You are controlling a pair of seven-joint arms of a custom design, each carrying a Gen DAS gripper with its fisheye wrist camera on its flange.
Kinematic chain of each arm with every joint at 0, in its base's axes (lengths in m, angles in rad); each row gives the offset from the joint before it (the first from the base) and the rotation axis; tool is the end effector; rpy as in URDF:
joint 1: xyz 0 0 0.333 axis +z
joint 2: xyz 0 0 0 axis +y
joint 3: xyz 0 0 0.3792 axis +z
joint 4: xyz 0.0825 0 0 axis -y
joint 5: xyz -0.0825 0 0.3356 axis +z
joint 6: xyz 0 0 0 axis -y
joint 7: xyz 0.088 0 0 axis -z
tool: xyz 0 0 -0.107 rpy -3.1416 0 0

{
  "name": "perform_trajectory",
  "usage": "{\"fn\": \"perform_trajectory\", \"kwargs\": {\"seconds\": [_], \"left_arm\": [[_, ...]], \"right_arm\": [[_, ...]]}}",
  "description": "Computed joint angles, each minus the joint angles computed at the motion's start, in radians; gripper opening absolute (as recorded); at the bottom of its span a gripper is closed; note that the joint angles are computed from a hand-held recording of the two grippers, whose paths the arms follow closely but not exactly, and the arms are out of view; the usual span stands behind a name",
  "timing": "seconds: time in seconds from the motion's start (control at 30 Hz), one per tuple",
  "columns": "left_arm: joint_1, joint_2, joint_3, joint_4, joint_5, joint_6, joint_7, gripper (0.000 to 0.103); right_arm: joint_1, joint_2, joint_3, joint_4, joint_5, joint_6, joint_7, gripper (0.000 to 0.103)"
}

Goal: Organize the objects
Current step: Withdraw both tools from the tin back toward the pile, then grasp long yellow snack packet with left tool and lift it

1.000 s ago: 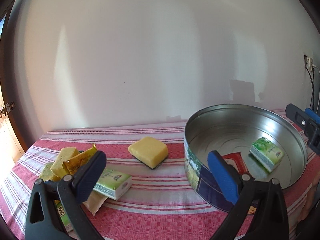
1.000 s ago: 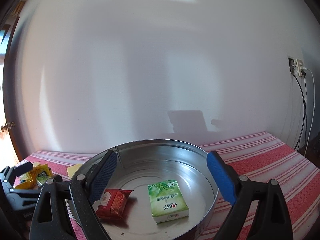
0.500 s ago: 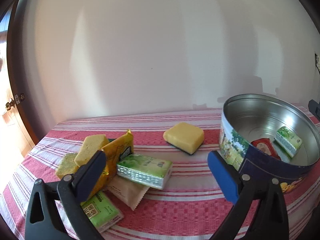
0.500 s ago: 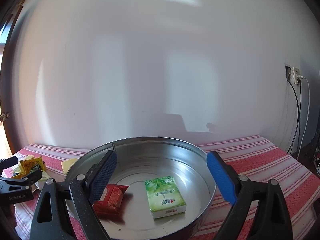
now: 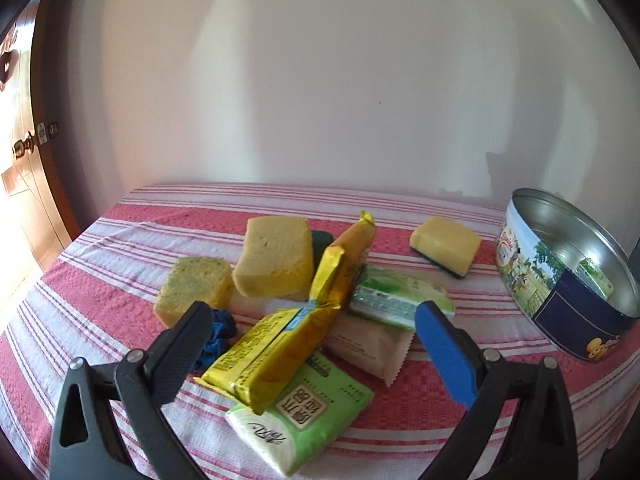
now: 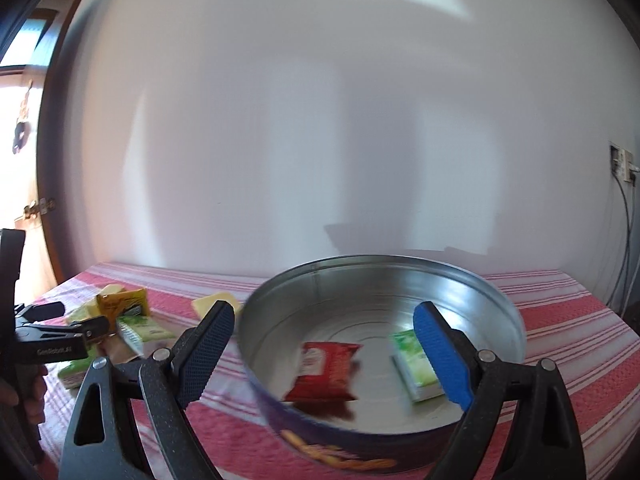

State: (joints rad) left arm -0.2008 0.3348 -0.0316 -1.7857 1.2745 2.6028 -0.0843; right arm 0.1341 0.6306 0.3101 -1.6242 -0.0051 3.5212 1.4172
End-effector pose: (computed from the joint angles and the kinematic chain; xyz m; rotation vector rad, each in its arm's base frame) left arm 0.6303 -0.1666 0.4929 -1.9154 1.2214 -0.6561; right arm 0.6850 0.2455 0.5084 -1.6039 1.0507 -0.7571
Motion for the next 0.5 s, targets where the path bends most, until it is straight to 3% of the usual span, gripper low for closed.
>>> {"fn": "perform_trajectory", "kwargs": {"seconds": [0.13, 0.27, 0.3, 0.4, 0.47, 0.5], "left_arm": [[0.038, -0.007, -0.008, -0.029, -0.083, 0.033, 0.067, 0.102], [0.088, 0.002, -0.021, -0.052, -0.247, 0.110, 0.190, 0.091], [0.075, 0.000, -0.006, -0.053, -0.237, 0.112, 0.187, 0.091], [0.060, -0.001, 0.015, -0.059, -0.231, 0.124, 0.193, 0.074], [0.080, 0.001, 0.008, -0.070, -0.261, 0.181, 0.227, 0.046], [0.078, 0.002, 0.010, -0.071, -0.272, 0.184, 0.243, 0.045]], "right_arm": [[-0.026, 0.009, 0.074, -0.001, -0.052, -0.029, 0.005, 0.093], [-0.005, 0.024, 0.093, 0.024, -0.076, -0.067, -0.025, 0.093], [-0.003, 0.027, 0.102, 0.031, -0.078, -0.082, -0.035, 0.093], [-0.005, 0.030, 0.132, 0.043, -0.072, -0.121, -0.068, 0.093], [-0.001, 0.032, 0.141, 0.049, -0.056, -0.137, -0.092, 0.093], [0.007, 0.040, 0.140, 0.064, -0.046, -0.151, -0.104, 0.093]]}}
